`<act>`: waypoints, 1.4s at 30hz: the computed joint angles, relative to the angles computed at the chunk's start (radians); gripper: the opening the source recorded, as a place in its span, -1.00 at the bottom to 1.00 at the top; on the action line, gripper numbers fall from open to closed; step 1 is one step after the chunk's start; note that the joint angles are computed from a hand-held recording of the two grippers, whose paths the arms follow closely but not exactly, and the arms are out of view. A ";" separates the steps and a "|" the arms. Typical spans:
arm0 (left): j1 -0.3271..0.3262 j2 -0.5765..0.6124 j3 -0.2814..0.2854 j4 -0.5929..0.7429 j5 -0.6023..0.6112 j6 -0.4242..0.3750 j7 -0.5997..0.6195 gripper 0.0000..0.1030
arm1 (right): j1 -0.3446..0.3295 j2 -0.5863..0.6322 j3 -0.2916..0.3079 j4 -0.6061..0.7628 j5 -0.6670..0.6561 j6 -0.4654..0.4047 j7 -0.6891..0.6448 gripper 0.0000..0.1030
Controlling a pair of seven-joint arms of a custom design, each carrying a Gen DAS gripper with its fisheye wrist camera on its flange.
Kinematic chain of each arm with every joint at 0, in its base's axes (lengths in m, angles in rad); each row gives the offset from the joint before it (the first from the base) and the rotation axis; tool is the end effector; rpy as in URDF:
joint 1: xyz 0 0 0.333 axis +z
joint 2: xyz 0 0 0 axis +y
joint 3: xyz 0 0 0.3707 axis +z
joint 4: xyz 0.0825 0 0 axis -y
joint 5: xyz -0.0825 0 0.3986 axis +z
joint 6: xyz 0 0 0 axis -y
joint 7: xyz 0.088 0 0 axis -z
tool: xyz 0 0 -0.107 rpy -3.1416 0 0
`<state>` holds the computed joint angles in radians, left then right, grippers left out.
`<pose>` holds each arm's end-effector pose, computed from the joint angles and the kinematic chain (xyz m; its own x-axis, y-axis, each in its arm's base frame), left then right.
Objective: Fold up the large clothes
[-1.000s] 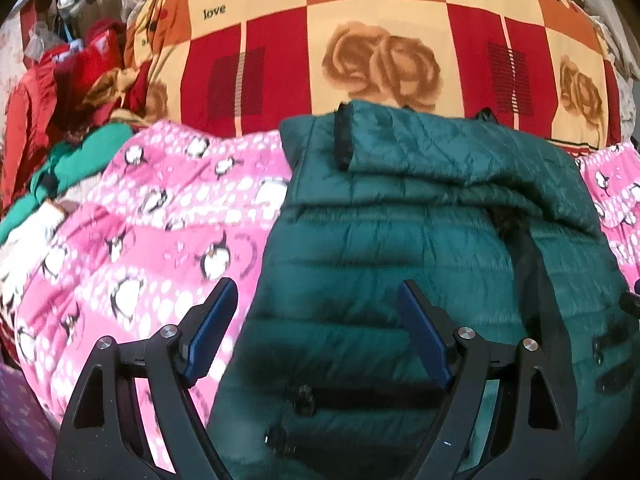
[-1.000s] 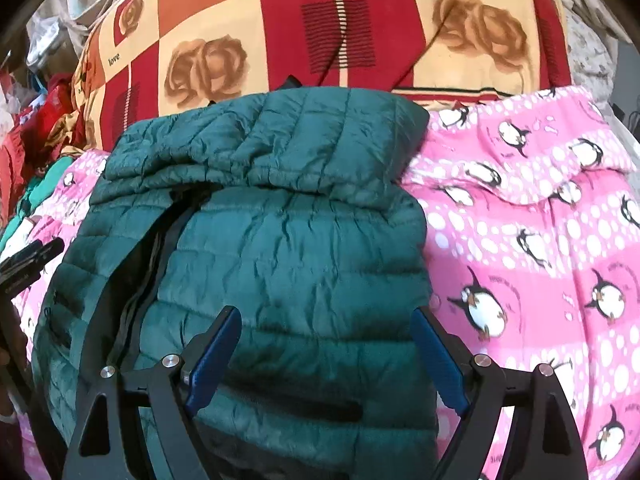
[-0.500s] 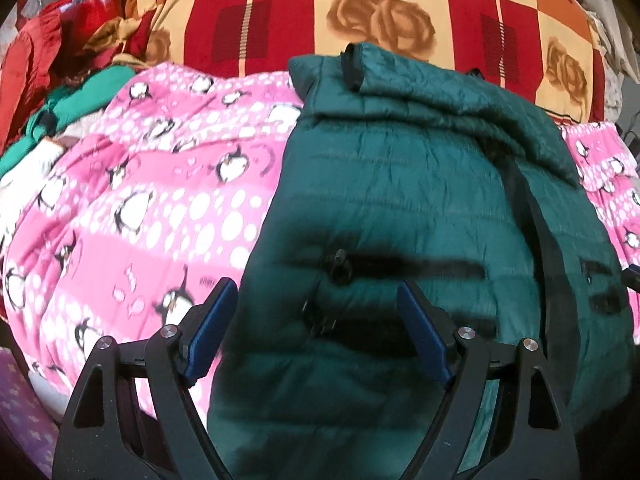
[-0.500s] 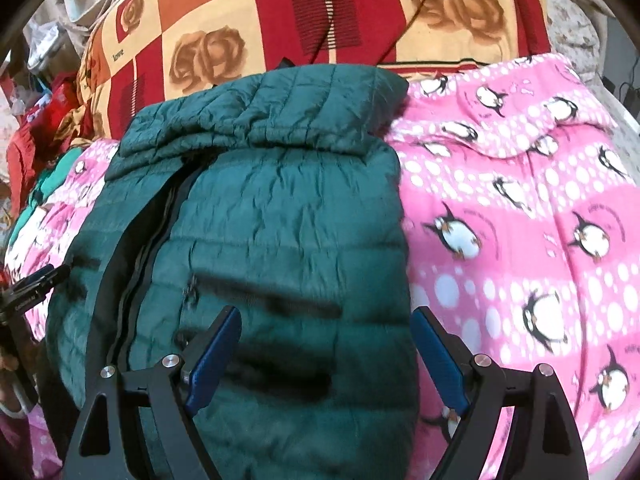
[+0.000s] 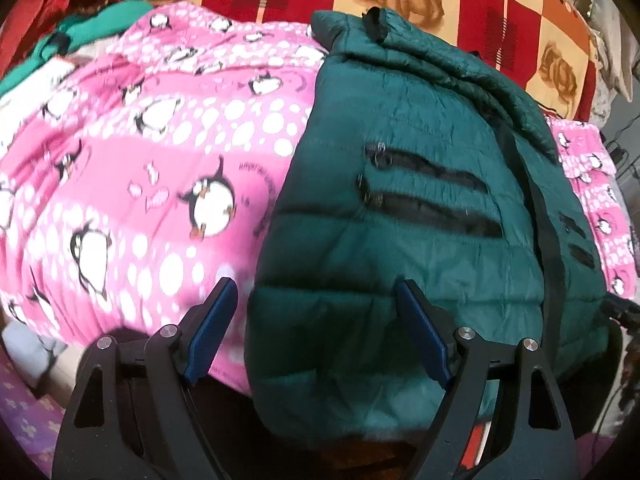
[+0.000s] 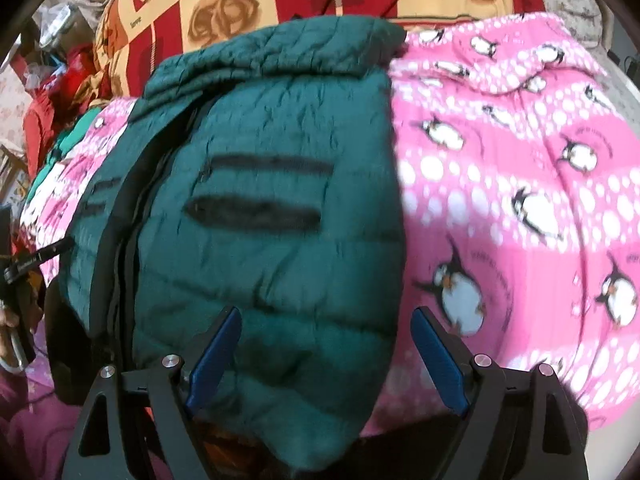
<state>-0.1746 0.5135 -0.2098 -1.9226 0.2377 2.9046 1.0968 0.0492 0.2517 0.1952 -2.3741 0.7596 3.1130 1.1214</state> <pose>0.6509 -0.2606 0.3167 -0.1129 -0.9801 0.1632 -0.8990 0.0308 -0.4368 0.5462 0.0741 0.3003 -0.0287 -0.9776 -0.2084 -0.8922 0.1191 -0.4357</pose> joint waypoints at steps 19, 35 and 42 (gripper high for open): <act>0.176 0.025 -0.210 -0.063 -0.294 -0.006 0.248 0.60 | -0.033 0.032 0.037 0.050 0.432 -0.182 -0.422 0.64; 0.175 0.020 -0.212 -0.075 -0.293 0.022 0.262 0.35 | 0.071 0.017 -0.063 0.054 0.647 -0.192 -0.741 -0.17; 0.055 -0.040 -0.089 -0.110 -0.171 0.087 0.189 -0.70 | 0.082 -0.030 -0.090 0.051 0.711 -0.255 -0.823 -0.51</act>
